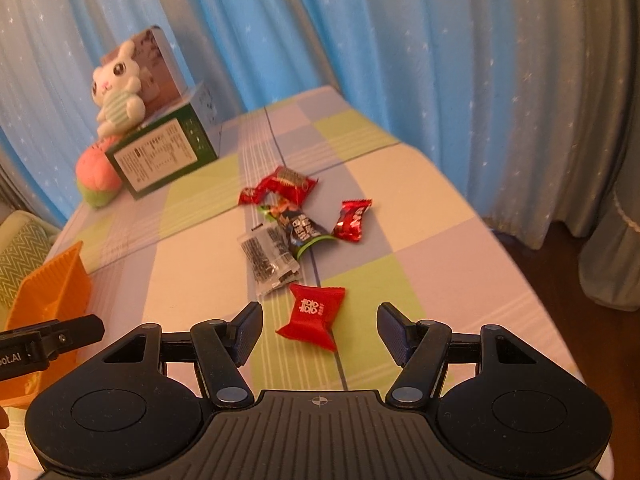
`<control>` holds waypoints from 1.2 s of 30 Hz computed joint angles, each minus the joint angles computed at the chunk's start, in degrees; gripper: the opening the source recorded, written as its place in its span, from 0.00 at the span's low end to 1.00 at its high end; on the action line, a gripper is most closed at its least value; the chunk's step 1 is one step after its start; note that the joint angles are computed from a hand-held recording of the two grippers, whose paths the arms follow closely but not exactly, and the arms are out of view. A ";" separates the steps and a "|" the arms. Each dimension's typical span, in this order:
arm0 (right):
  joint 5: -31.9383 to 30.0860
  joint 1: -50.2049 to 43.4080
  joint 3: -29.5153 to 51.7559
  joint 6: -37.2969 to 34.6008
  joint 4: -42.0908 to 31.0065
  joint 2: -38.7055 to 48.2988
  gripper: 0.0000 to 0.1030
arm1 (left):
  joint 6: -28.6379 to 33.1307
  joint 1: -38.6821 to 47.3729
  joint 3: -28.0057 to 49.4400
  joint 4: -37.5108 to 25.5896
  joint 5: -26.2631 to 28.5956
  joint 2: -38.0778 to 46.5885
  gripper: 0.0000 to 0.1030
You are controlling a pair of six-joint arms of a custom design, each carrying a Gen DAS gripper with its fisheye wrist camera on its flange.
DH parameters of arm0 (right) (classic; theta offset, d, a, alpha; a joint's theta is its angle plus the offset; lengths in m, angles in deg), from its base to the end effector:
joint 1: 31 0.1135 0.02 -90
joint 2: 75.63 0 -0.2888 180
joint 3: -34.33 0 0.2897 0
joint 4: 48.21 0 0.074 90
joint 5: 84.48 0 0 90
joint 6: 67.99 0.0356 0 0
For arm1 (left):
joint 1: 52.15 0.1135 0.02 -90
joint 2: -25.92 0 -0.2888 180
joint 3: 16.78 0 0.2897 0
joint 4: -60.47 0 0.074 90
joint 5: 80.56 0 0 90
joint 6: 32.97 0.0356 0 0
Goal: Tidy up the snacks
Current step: 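Grasp the red square candy packet with the right tool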
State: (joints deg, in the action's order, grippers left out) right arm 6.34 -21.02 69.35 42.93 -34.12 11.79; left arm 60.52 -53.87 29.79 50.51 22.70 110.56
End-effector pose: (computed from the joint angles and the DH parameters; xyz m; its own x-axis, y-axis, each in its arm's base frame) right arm 0.2658 0.0462 0.1045 -0.6282 0.2520 -0.7361 0.0665 0.9600 0.2719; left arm 0.2934 -0.0170 0.1416 -0.7307 0.0812 -0.6779 0.2274 0.9651 -0.1295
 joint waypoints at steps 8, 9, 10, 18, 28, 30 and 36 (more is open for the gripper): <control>-2.36 -0.99 8.15 -1.83 2.67 14.25 0.47 | -1.28 -1.36 3.97 4.57 0.31 9.76 0.74; -2.39 -0.94 8.75 -1.85 2.83 15.32 0.45 | -1.40 -1.57 4.32 4.98 0.22 10.70 0.74; -2.43 -0.80 9.41 -2.04 2.78 16.32 0.43 | -1.43 -1.67 4.60 5.22 0.16 11.40 0.74; -0.86 0.03 10.46 -3.17 5.13 19.18 0.26 | -2.80 -2.63 6.42 7.20 0.59 16.04 0.74; 5.50 -0.18 15.73 -7.97 5.36 22.99 0.26 | -2.71 -2.79 8.23 7.79 -0.31 18.19 0.74; 4.72 0.06 17.11 -9.71 4.66 24.42 0.26 | -2.64 -2.68 8.77 7.74 -0.23 18.64 0.74; -0.12 -0.28 15.17 -8.71 6.48 23.67 0.26 | -1.99 -3.61 11.50 7.70 0.40 21.25 0.74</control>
State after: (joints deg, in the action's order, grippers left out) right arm 6.22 -21.30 84.52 34.21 -27.65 35.46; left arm 58.53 -57.48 41.29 58.21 23.10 131.82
